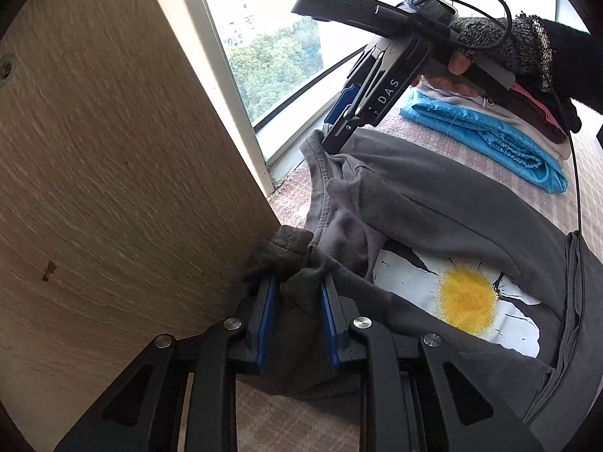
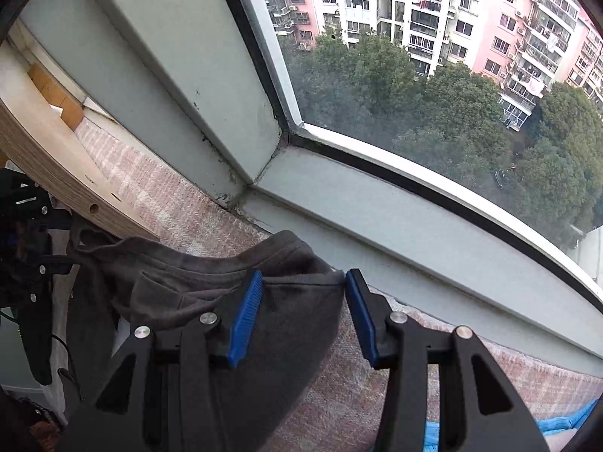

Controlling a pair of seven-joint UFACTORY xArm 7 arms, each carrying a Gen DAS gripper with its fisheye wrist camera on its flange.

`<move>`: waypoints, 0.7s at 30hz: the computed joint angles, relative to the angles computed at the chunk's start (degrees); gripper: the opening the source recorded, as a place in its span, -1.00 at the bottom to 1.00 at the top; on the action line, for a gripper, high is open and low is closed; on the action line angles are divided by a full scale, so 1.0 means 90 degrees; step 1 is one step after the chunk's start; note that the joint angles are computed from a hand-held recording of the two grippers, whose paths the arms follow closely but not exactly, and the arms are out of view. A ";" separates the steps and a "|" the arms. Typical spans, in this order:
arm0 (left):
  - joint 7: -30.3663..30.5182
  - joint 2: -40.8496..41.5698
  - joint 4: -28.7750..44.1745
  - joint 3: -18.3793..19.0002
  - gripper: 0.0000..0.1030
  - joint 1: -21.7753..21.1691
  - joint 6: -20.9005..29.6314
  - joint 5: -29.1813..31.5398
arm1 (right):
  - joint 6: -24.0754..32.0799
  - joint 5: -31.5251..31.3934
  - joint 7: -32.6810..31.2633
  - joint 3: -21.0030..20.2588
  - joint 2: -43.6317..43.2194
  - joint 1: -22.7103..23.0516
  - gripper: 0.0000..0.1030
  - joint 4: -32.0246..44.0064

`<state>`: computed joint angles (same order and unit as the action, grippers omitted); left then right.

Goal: Fold clothes
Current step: 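Move both tools to the collar end and grasp the collar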

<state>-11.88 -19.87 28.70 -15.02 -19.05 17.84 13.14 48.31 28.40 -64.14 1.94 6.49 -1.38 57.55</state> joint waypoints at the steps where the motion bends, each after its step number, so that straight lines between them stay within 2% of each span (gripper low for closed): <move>1: -0.0003 0.0011 0.0002 -0.0010 -0.62 0.0009 0.0004 0.0021 | -0.0018 -0.0047 0.0035 0.0003 0.0046 0.0013 -0.11 0.0010; 6: -0.0118 0.0079 0.0031 -0.0111 -0.62 0.0091 0.0011 0.0226 | -0.0220 0.0054 -0.0232 0.0052 0.0067 -0.0003 -0.11 -0.0137; 11: -0.0500 -0.0117 -0.0131 -0.0305 -0.39 0.0336 -0.0261 0.0598 | -0.0020 0.0258 -0.0433 0.0035 0.0100 -0.0069 -0.11 -0.0095; 14: -0.0629 -0.0034 -0.0090 -0.0400 -0.39 0.0448 -0.0276 0.0764 | -0.0098 0.0292 -0.0678 0.0027 -0.0015 -0.0086 -0.24 -0.0246; 16: -0.0863 -0.0063 -0.0021 -0.0609 -0.39 0.0584 -0.0102 0.1037 | -0.0170 0.0228 -0.0777 0.0019 -0.0118 -0.0054 -0.31 -0.0351; 19: -0.1206 -0.0302 -0.0103 -0.0795 -0.36 0.0745 -0.0180 0.1460 | -0.0238 0.0174 -0.0789 -0.0005 -0.0180 -0.0007 -0.37 -0.0422; 21: -0.1257 -0.0273 -0.0088 -0.0751 -0.34 0.0759 -0.0200 0.1528 | -0.0242 0.0144 -0.0777 -0.0023 -0.0216 0.0008 -0.45 -0.0457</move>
